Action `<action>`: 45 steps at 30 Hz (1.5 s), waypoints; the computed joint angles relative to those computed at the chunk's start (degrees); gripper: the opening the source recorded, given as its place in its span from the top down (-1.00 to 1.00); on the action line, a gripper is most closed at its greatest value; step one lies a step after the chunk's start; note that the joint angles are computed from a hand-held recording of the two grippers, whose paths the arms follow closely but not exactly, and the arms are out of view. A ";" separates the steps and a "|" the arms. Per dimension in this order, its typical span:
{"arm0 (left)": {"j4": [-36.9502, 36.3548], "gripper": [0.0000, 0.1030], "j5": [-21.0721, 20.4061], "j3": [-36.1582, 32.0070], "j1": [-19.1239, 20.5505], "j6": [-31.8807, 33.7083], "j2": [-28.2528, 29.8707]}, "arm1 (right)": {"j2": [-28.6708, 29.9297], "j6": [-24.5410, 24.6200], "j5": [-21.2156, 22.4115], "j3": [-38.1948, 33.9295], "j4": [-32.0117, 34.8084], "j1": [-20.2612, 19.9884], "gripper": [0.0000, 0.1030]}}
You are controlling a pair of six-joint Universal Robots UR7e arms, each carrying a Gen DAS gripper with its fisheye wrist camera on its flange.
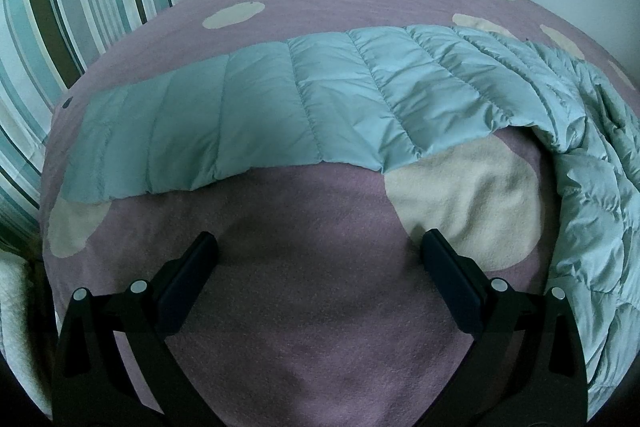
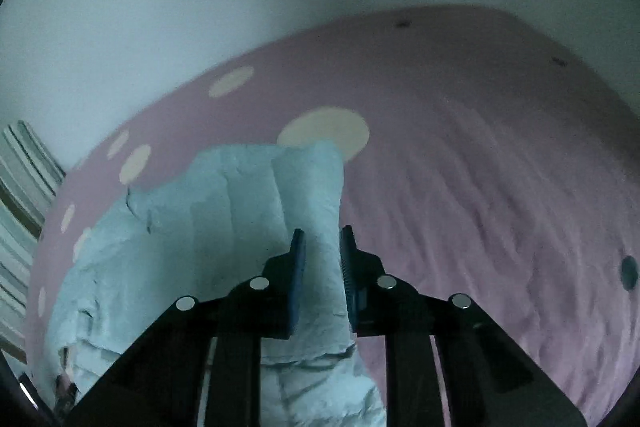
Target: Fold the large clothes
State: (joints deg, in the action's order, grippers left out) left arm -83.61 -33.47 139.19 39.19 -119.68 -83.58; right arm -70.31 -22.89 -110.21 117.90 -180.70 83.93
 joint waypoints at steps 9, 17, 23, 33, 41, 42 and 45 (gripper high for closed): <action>1.18 -0.96 -0.16 -0.38 0.02 -0.32 0.05 | 3.76 -1.63 -2.53 -0.03 1.19 -0.94 0.76; 1.61 -0.96 -0.27 -0.26 -0.15 -0.48 -0.22 | 3.47 0.66 0.07 -4.03 0.92 -0.63 0.76; 1.49 -0.96 -0.16 -0.37 0.01 -0.37 -0.05 | 8.55 1.84 -3.66 -9.59 5.37 -0.99 0.76; 1.38 -0.96 -0.12 -0.19 -0.09 -0.40 -0.21 | 4.78 1.30 -1.73 -6.54 4.24 -1.20 0.40; 1.57 -0.96 -0.07 -0.36 0.02 -0.42 -0.01 | -1.92 -0.47 -2.19 2.50 -3.96 -4.99 0.15; 1.47 -0.96 -0.09 -0.37 0.04 -0.33 -0.02 | -2.17 -1.26 -2.69 3.03 -4.41 -5.62 0.15; 1.21 -0.96 -0.02 -0.26 0.06 -0.22 -0.14 | -0.85 -2.65 -4.35 3.72 -5.96 -6.55 0.15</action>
State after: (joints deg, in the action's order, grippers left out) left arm -82.40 -33.49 138.92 39.25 -119.89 -83.72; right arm -71.16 -25.53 -114.56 121.63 -186.66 77.38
